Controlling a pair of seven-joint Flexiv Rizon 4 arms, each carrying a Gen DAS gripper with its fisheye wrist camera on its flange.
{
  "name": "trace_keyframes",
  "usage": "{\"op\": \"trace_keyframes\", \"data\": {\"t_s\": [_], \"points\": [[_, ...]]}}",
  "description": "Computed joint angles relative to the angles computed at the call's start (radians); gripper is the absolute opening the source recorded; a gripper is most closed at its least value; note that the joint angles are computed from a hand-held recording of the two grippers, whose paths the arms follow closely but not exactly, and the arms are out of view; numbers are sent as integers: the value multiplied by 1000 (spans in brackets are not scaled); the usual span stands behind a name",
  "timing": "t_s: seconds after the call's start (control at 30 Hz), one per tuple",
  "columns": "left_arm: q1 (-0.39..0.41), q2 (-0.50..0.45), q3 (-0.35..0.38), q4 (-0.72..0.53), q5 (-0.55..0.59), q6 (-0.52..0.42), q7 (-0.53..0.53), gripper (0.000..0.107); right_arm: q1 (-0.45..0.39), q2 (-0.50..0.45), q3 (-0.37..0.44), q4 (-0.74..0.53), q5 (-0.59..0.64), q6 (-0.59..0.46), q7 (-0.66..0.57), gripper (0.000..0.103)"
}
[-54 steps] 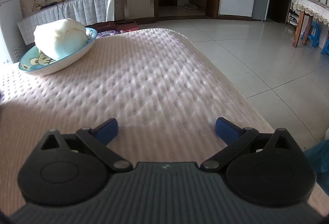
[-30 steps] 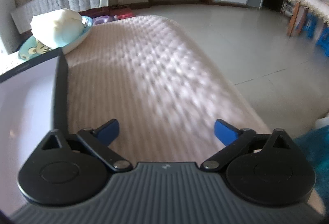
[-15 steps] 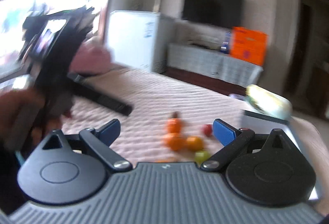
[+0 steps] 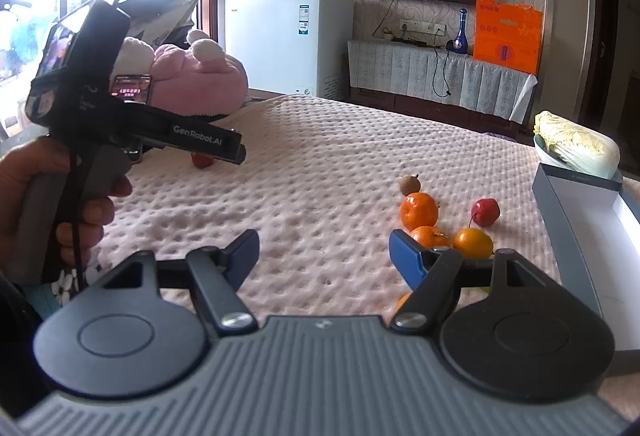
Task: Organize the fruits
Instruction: 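Move both tools over the scattered fruits on the bed, then close the left tool on the small red apple while the right tool grasps a tangerine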
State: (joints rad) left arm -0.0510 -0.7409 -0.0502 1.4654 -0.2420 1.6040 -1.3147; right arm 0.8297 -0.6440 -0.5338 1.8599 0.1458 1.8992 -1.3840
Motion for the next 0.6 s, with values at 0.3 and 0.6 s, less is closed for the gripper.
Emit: {"op": "trace_keyframes", "data": {"t_s": [0.3,0.6], "points": [[-13,-41,32,-71,1,-49,-15,103,22,3,-37,10,-12,-40,26,74],[88,-87,-100,-105,12,-40,118,103,36,16,-75,44,-52,-52,73,73]]}}
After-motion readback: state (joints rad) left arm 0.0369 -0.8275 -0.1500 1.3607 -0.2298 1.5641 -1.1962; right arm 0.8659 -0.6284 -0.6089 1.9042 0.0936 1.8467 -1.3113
